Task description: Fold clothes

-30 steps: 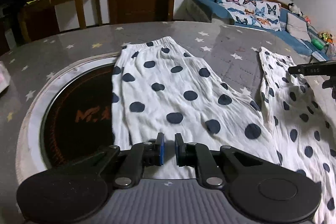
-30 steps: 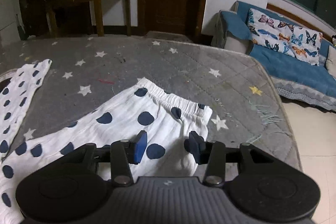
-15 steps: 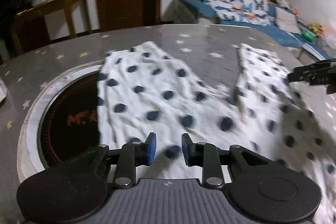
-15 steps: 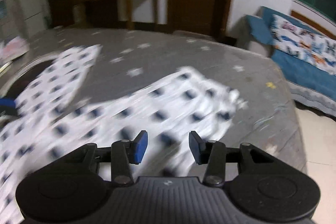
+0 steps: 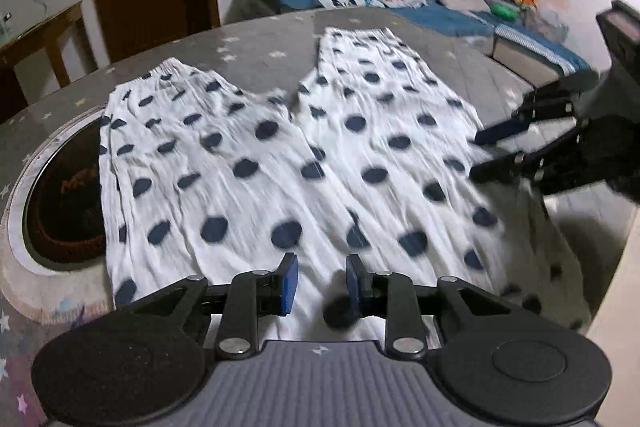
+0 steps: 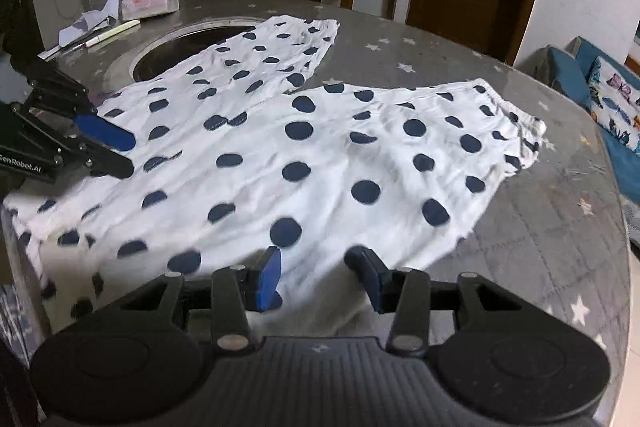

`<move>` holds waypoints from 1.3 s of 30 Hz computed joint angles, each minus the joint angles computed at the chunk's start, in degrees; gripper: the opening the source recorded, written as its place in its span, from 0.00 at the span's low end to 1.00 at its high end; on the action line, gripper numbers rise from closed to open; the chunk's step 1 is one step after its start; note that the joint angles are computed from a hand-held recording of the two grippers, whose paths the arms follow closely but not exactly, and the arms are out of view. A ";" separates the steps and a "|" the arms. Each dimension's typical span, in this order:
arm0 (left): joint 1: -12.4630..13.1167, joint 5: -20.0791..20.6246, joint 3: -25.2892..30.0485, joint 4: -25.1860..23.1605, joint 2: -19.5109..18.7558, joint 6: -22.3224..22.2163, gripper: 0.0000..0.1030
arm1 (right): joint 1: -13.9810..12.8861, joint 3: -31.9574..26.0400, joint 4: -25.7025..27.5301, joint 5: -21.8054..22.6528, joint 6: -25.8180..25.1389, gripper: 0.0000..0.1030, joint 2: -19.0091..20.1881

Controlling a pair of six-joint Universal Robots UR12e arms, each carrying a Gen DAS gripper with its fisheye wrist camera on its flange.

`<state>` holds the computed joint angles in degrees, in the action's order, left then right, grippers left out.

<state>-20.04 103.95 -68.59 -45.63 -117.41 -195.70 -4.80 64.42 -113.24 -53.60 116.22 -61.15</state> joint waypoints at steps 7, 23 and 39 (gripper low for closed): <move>-0.83 1.63 -2.24 1.88 1.78 0.34 0.28 | -1.10 2.50 -0.78 2.15 -1.90 0.43 -2.40; -2.57 -0.10 -3.73 4.78 2.97 3.96 0.32 | -1.70 7.72 -0.13 0.62 -9.45 0.43 -5.96; -5.13 -8.49 6.43 2.90 -5.19 11.70 0.41 | -1.56 -11.73 -0.89 -0.31 20.67 0.42 6.55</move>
<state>-25.17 95.46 -62.16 -42.74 -122.60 -184.01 -6.36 52.70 -114.13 -53.91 136.89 -54.60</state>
